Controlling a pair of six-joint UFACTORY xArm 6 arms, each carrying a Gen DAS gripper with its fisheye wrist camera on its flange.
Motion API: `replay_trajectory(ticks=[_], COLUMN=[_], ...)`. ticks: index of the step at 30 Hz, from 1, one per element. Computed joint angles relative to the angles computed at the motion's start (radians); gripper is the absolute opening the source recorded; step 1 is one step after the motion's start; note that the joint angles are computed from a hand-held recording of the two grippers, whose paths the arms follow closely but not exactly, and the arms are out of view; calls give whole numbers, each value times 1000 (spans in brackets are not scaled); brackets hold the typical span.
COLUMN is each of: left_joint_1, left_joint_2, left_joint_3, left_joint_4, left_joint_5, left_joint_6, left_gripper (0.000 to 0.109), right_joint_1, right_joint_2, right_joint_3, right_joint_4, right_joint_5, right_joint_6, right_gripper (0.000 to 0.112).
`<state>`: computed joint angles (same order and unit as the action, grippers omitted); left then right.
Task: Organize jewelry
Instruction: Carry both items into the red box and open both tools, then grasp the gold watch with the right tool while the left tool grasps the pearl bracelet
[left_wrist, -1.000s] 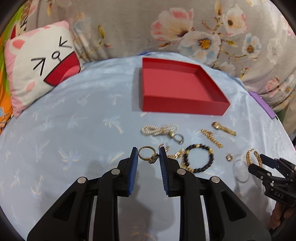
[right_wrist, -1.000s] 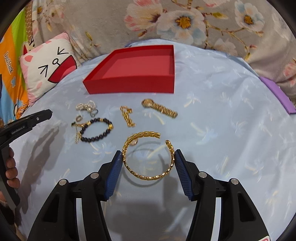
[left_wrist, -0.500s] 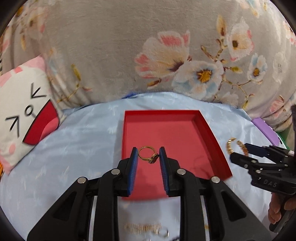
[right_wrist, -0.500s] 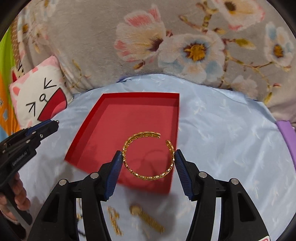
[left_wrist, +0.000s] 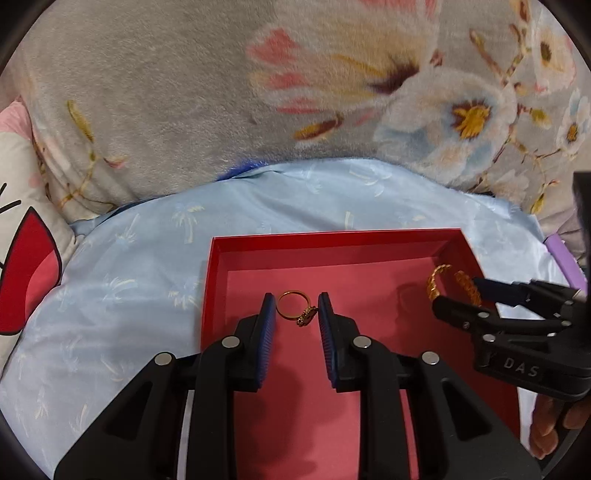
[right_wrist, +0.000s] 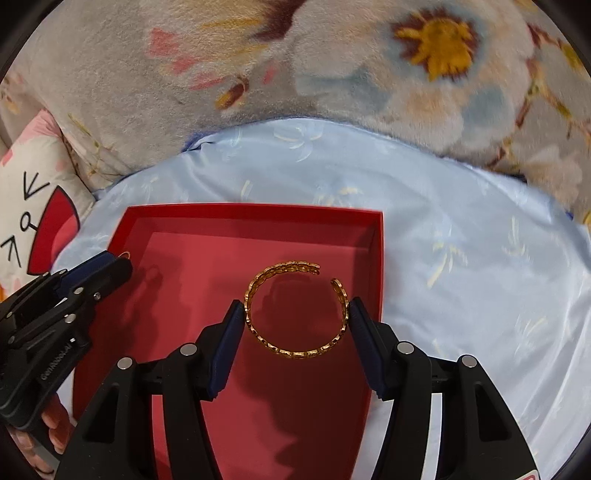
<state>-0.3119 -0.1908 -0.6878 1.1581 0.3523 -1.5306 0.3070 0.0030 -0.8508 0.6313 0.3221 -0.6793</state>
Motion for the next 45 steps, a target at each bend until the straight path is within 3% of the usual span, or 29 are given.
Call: replay_trajectory(ticks=[5, 7, 9, 12, 16, 21, 26, 30, 33, 39, 41, 45], left_joint_1=[24, 20, 6, -1, -33, -164, -318, -506, -635, -854, -894, -944], left_joint_2=[60, 56, 35, -31, -195, -457, -697, -844, -896, -824, -786, -776], left_joint_3=[-34, -35, -28, 12, 122, 292, 455, 551, 592, 593, 588, 600], left_joint_4=[-36, -13, 31, 38, 44, -5, -127, -188, -219, -231, -235, -233], left_joint_5=[-20, 2, 42, 65, 108, 248, 373, 534, 627, 761, 775, 804], left_joint_6=[11, -26, -75, -79, -92, -91, -80, -153, -231, -434, -477, -527], left_gripper=[28, 50, 56, 60, 73, 76, 77, 77, 80, 81, 81, 81], right_joint_1=[16, 24, 37, 50, 24, -68, -161, -228, -260, -156, -103, 34], right_joint_2=[38, 49, 44, -24, -198, -455, -682, -865, -919, -912, -893, -786], right_joint_3=[-32, -44, -30, 36, 161, 350, 532, 678, 741, 805, 810, 800], right_joint_4=[-27, 1, 3, 83, 244, 338, 279, 222, 213, 221, 222, 319], right_joint_5=[-18, -7, -46, -104, -69, 43, 146, 222, 276, 156, 112, -67], right_joint_6=[10, -16, -18, -106, -279, -432, -438, -438, -443, -425, -420, -489], right_gripper=[58, 58, 58, 58, 59, 63, 63, 63, 63, 63, 63, 63])
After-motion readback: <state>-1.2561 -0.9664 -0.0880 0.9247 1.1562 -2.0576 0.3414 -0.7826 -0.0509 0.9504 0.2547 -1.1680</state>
